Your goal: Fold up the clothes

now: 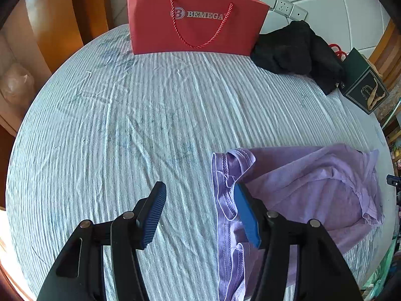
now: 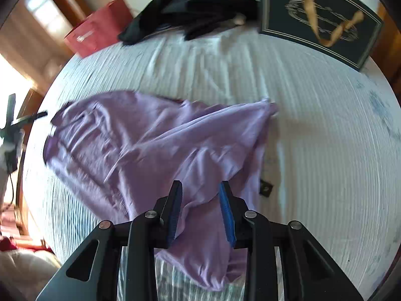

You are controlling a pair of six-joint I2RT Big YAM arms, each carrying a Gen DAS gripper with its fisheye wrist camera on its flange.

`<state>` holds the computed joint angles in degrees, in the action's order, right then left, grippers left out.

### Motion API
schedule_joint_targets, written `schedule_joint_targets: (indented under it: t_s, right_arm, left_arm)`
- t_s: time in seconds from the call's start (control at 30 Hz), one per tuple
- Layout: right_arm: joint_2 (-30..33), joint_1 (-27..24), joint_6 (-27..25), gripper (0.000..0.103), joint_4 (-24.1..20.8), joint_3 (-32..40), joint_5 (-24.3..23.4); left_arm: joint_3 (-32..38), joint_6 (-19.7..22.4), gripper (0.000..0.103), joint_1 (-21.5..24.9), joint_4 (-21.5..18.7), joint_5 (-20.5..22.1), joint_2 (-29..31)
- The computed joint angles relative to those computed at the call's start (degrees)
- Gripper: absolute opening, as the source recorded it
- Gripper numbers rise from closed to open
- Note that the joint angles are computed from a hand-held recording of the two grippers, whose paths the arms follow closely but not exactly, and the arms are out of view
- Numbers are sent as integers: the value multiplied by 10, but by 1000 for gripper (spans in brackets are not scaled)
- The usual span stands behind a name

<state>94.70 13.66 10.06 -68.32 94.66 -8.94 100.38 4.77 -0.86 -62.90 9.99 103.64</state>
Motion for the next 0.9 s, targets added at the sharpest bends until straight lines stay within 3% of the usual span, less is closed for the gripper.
schedule_joint_targets:
  t_s: [0.07,0.1,0.17,0.37,0.43,0.47,0.5,0.53,0.57,0.63,0.7,0.73,0.77,0.8,0.83,0.9]
  right_arm:
    - [21,-15,38,34,11,19,0]
    - [35,-16,47,42,8,33,4]
    - [61,-18,63,47,1,60,10]
    - [109,-8,90,47,-8,92,19]
    - [118,-1,79,24,-20,98,35]
    - [123,7,63,4,-33,106,65]
    - [124,15,48,4,-39,110,98]
    - [120,20,41,4,-37,109,137]
    - [115,22,40,2,-35,108,182]
    - [116,11,53,2,-47,113,219]
    - [101,-2,59,5,-32,98,193]
    - [89,-7,59,5,-18,86,172]
    - [77,-10,61,8,-8,74,146]
    - [65,-10,64,11,-2,62,114]
    - [53,-10,68,14,3,51,83]
    - [40,-2,68,32,-4,36,37]
  left_arm:
    - [12,-5,59,-6,-5,-1,12]
    - [17,-4,59,-10,-8,-7,18]
    - [27,1,60,-19,-8,-17,29]
    - [65,-1,60,-35,-25,-20,67]
    - [67,14,58,-45,-26,-41,74]
    - [63,27,48,-52,-22,-61,75]
    - [57,38,9,-59,-13,-84,74]
    - [46,38,2,-64,10,-118,68]
    - [45,23,3,-63,21,-128,69]
    - [55,3,7,-63,23,-142,78]
    - [72,-10,7,-65,12,-148,89]
    - [73,-10,13,-66,13,-137,84]
    - [66,-6,22,-68,20,-127,74]
    - [59,-2,49,-70,27,-118,64]
    - [47,3,66,-72,38,-109,49]
    - [34,12,67,-75,42,-95,32]
